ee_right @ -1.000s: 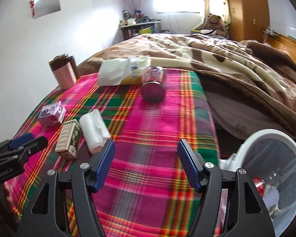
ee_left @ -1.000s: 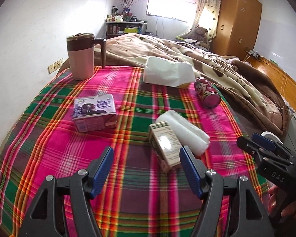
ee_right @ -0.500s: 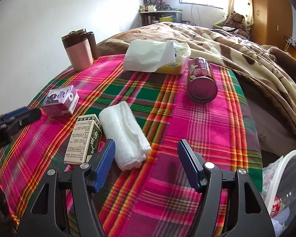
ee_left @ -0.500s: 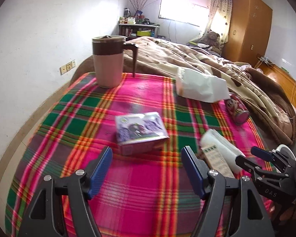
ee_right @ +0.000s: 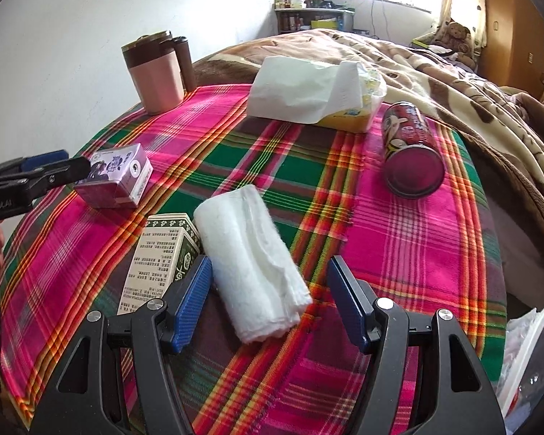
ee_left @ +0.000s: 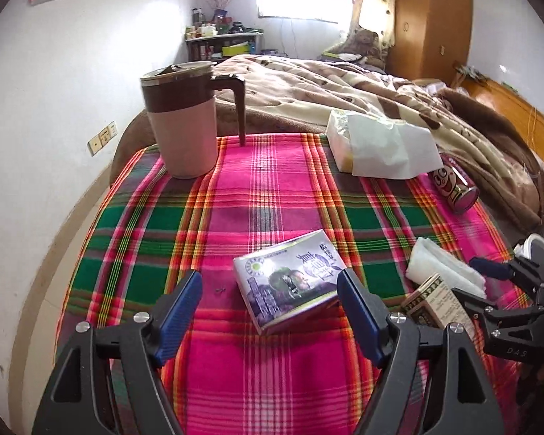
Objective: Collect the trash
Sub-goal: 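Grasp the purple juice carton with the left gripper while the right approaches the tissue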
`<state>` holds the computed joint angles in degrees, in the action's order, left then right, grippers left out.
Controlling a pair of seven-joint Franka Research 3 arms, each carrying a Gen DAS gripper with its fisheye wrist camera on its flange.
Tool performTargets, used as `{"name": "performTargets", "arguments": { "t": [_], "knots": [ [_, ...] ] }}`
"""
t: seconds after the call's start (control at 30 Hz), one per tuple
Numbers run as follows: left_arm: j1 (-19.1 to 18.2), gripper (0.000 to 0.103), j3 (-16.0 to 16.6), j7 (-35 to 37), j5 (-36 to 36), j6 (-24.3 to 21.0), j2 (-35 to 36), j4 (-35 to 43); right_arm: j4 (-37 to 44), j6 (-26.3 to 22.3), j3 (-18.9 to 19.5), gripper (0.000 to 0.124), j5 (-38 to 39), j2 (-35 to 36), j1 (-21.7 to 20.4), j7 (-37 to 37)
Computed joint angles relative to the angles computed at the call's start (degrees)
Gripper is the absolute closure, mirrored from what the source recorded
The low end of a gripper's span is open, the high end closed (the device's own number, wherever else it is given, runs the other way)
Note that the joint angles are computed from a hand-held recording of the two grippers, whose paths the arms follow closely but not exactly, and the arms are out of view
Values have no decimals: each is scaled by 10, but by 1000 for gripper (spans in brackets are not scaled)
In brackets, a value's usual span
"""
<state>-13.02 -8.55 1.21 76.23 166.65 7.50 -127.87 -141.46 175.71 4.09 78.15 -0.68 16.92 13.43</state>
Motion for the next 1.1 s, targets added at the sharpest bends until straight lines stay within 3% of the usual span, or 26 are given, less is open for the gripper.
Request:
{"name": "performTargets", "arguments": {
  "t": [0.13, 0.27, 0.43, 0.77, 1.1],
  "knots": [
    [-1, 25, 0, 65, -18, -3, 16, 15, -1, 2, 2, 57, -51, 6, 0, 44],
    [1, 25, 3, 129, -64, 29, 32, 21, -3, 15, 4, 57, -73, 8, 0, 66],
    [-14, 23, 12, 177, -71, 30, 40, 30, -2, 18, 5, 57, -66, 8, -1, 62],
    [-7, 21, 8, 330, -166, 26, 36, 14, -6, 4, 1, 57, -46, 1, -2, 49],
    [-16, 21, 27, 333, -182, 25, 60, 33, -4, 38, 10, 57, -118, 18, 1, 101]
  ]
}}
